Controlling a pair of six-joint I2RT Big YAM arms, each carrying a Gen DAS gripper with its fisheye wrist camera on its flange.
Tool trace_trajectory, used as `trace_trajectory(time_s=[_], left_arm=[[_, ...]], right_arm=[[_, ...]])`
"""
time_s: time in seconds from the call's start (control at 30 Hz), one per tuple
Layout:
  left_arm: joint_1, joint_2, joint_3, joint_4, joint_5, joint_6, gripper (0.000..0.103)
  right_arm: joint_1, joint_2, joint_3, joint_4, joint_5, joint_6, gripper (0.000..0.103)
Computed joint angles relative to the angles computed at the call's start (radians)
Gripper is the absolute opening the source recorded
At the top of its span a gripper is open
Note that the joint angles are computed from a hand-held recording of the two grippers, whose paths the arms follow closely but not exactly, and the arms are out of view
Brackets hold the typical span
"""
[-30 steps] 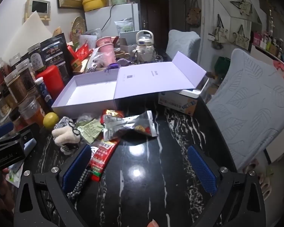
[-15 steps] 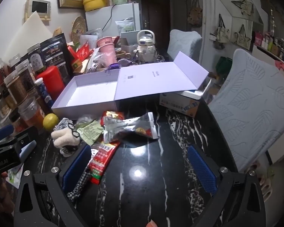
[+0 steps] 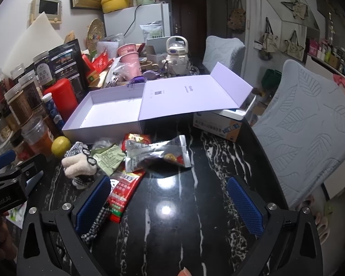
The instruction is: Organize soft objects
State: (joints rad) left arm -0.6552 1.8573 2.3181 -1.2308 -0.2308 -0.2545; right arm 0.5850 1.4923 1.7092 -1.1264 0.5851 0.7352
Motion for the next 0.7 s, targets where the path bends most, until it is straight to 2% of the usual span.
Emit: trace_trajectory(time_s=[0.7], left_arm=[[-0.013, -0.041, -0.057, 0.024, 0.002, 0.007, 0.103]], right_arm=[[0.021, -0.03, -0.027, 0.008, 0.029, 0.009, 0.103]])
